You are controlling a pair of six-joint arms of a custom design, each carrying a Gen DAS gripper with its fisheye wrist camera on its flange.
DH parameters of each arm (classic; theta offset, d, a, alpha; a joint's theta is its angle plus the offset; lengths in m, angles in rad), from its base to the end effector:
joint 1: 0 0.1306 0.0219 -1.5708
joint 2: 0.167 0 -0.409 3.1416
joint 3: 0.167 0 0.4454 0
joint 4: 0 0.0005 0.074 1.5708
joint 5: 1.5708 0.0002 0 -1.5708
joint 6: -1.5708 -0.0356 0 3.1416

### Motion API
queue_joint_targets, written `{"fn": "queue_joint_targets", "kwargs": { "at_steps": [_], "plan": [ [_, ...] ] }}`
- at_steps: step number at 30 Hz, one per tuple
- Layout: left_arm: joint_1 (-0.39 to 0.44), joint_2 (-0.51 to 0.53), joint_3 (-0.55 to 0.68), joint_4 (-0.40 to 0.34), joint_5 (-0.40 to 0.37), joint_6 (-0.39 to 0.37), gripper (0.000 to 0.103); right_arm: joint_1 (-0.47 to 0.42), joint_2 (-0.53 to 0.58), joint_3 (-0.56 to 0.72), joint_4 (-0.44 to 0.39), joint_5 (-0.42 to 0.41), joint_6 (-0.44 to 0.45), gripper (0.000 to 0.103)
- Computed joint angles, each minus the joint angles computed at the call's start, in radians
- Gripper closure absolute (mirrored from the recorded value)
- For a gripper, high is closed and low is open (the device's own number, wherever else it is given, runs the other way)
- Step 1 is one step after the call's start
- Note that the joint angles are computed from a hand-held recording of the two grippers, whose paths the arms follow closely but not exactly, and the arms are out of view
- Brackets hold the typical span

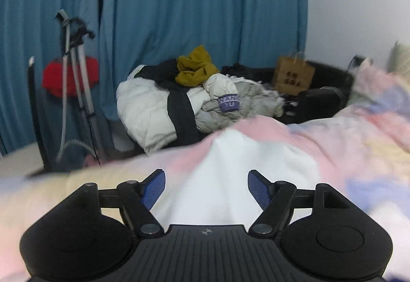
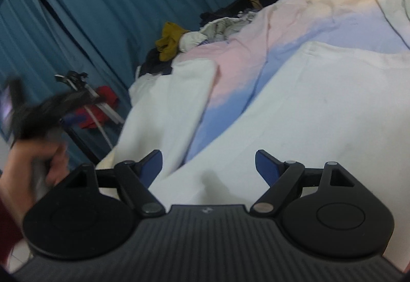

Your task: Fold clothes

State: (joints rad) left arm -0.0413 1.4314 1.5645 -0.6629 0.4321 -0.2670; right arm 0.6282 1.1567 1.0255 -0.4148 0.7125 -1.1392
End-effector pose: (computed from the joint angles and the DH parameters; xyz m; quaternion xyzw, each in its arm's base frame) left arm 0.5652 -0.0388 0.5446 0.2355 0.8210 -0.1301 0.5036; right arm 0.3777 0.2450 0.4163 0.3719 0.7471 0.1624 0.5264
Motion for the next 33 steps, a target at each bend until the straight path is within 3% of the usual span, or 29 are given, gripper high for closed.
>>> {"fn": "queue_joint_targets", "kwargs": {
  "at_steps": [5, 9, 13, 18, 21, 23, 26, 28, 30, 32, 33],
  "plan": [
    [0.221, -0.262, -0.243, -0.109, 0.112, -0.061, 0.026, -0.008, -0.017, -0.013, 0.059, -0.077, 0.007, 0.022],
    [0.38, -0.37, -0.378, -0.168, 0.14, -0.257, 0.027, -0.005, -0.027, 0.004, 0.045, -0.124, 0.002, 0.027],
    [0.412, -0.36, -0.388, -0.209, 0.109, -0.321, 0.027, -0.034, -0.012, 0.061, -0.021, -0.186, -0.011, 0.028],
    [0.402, -0.325, -0.393, -0.196, 0.075, -0.356, 0.03, -0.12, 0.06, 0.171, -0.077, -0.207, 0.11, 0.028],
    [0.35, -0.286, -0.399, -0.111, 0.019, -0.294, 0.03, -0.215, 0.143, 0.23, -0.079, -0.299, 0.164, 0.028],
    [0.337, -0.24, -0.38, -0.098, 0.023, -0.266, 0.032, -0.279, 0.213, 0.276, -0.102, -0.356, 0.15, 0.028],
    [0.327, -0.205, -0.367, -0.076, 0.045, -0.253, 0.051, -0.332, 0.298, 0.326, -0.104, -0.358, 0.15, 0.028],
    [0.322, -0.192, -0.365, -0.06, 0.064, -0.254, 0.08, -0.354, 0.349, 0.364, -0.101, -0.366, 0.157, 0.03],
    [0.328, -0.184, -0.358, -0.062, 0.099, -0.236, 0.091, -0.368, 0.393, 0.405, -0.093, -0.377, 0.19, 0.034],
    [0.339, -0.181, -0.346, -0.067, 0.14, -0.212, 0.095, -0.366, 0.431, 0.452, -0.112, -0.344, 0.234, 0.061],
    [0.345, -0.18, -0.339, -0.067, 0.161, -0.2, 0.096, -0.361, 0.445, 0.479, -0.14, -0.318, 0.244, 0.068]
  ]
}}
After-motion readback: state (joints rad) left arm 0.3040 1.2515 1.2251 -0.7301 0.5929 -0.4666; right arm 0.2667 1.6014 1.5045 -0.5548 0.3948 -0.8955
